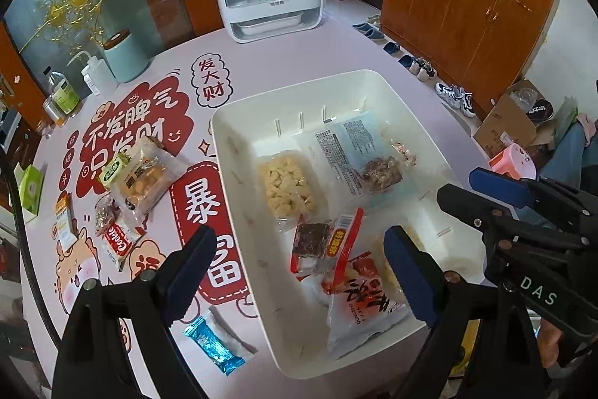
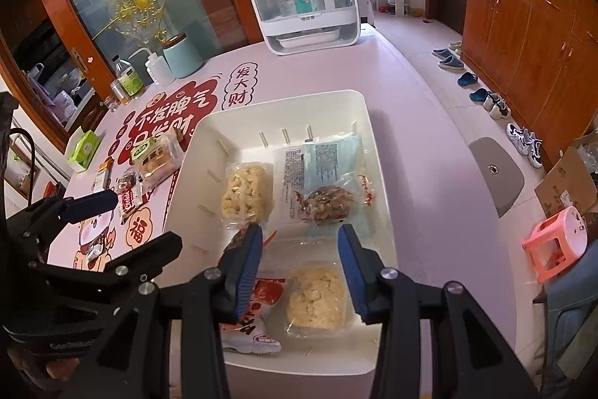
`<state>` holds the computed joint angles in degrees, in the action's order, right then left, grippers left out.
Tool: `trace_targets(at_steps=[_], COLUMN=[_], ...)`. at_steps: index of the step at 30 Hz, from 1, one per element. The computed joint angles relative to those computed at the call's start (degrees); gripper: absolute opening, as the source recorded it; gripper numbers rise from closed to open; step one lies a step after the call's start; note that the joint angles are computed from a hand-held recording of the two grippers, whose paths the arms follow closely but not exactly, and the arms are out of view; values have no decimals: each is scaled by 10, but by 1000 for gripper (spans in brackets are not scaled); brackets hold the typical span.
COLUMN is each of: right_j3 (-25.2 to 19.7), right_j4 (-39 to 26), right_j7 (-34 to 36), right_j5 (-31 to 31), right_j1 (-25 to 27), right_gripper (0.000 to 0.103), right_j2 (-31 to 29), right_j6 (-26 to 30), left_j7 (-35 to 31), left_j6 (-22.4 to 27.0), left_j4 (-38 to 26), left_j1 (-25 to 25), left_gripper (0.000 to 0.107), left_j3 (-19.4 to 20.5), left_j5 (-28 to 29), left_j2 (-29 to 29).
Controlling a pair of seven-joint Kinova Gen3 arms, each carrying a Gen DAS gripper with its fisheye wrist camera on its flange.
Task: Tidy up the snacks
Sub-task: 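Withdraw both grippers from the tray back over the snacks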
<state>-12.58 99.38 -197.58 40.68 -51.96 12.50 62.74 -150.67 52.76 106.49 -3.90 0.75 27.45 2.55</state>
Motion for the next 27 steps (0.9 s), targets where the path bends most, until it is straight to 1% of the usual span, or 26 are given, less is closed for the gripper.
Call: trace_targets(at_steps=[6,11,13,18,20,24,27], right_j3=[0,2,5,16,22,39,53], right_j4=[-16,-44,-59,-108,-139,-197,-255], right_j7=[-7,-4,1,24,36,63,90], right_j5=[3,9,11,20,26,36,38], right_j1=[-10,-25,-30,-47,-58,-78,-94], right_gripper=[43,43,43,43,43,43,43], right_j2=[9,23,31,55,70,98,127], right_j6=[12,28,32,48,63,86,105], left_j7=[-18,-28,-42,-84,-104,-159,-182], left_j6=[2,39,44,66,71,79,85], left_j4=[0,-23,-26,-51,-64,-105,-144], left_j1=[-18,-47,-63,-110,-131,-186,-221], left_gripper=[90,90,90,90,90,90,90], left_j3=[-16,-32,-38,-57,-63,-77,-78], left_j5=[5,6,12,30,42,86,108], left_j2=[-8,4,4,16,22,42,65])
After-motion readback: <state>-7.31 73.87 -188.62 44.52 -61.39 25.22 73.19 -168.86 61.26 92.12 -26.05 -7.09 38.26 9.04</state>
